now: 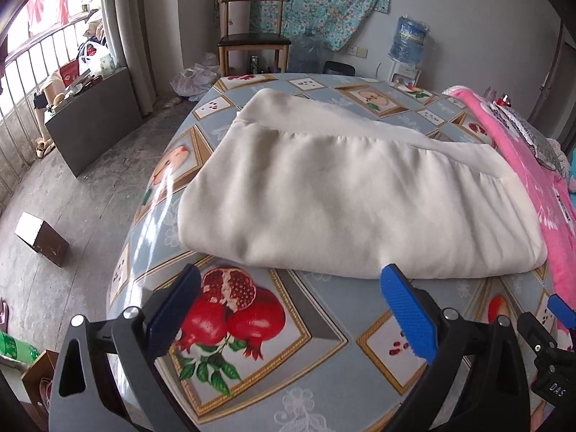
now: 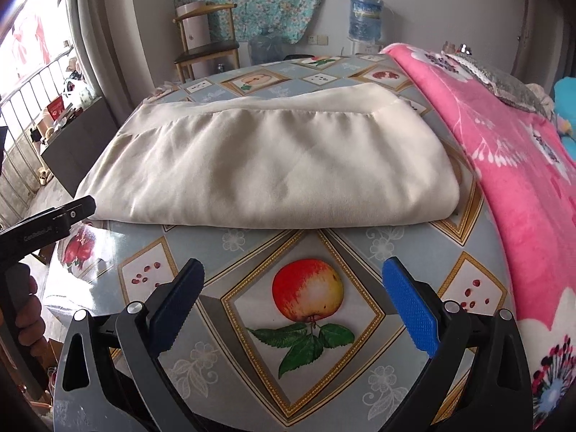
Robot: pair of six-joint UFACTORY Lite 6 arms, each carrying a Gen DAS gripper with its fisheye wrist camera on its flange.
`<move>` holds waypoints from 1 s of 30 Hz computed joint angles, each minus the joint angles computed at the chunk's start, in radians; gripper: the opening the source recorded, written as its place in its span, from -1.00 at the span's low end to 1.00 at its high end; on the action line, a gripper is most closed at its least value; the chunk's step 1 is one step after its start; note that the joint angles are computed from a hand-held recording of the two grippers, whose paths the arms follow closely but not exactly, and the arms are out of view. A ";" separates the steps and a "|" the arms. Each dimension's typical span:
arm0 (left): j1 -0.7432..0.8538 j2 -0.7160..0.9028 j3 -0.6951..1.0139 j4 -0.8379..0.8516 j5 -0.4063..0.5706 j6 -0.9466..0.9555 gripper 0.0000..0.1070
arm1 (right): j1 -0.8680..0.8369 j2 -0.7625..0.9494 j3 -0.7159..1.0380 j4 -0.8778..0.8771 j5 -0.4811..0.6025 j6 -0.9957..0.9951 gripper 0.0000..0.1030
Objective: Fold large clothes
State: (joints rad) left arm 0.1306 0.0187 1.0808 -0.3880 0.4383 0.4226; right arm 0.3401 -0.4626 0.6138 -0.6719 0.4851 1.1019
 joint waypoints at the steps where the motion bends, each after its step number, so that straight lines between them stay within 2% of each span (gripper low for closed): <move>1: 0.007 -0.041 -0.020 0.021 0.016 -0.028 0.83 | 0.010 -0.015 0.003 0.020 0.016 -0.013 0.86; 7: -0.008 -0.222 -0.108 0.178 0.107 -0.237 0.83 | 0.051 -0.041 0.047 0.143 0.094 -0.099 0.86; 12: -0.051 -0.262 -0.126 0.199 0.160 -0.296 0.83 | 0.134 -0.028 0.088 0.086 0.197 -0.007 0.86; 15: -0.111 -0.270 -0.130 0.276 0.157 -0.356 0.83 | 0.157 -0.033 0.095 0.064 0.228 0.019 0.86; 19: -0.170 -0.276 -0.130 0.350 0.147 -0.407 0.83 | 0.148 -0.025 0.097 0.071 0.241 0.017 0.86; 30: -0.197 -0.210 -0.090 0.357 0.137 -0.430 0.83 | 0.102 0.021 0.118 0.092 0.229 -0.041 0.86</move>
State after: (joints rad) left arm -0.0666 -0.1916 0.9911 -0.0315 0.5750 -0.0075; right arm 0.4416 -0.4415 0.7315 -0.5797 0.7141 1.0607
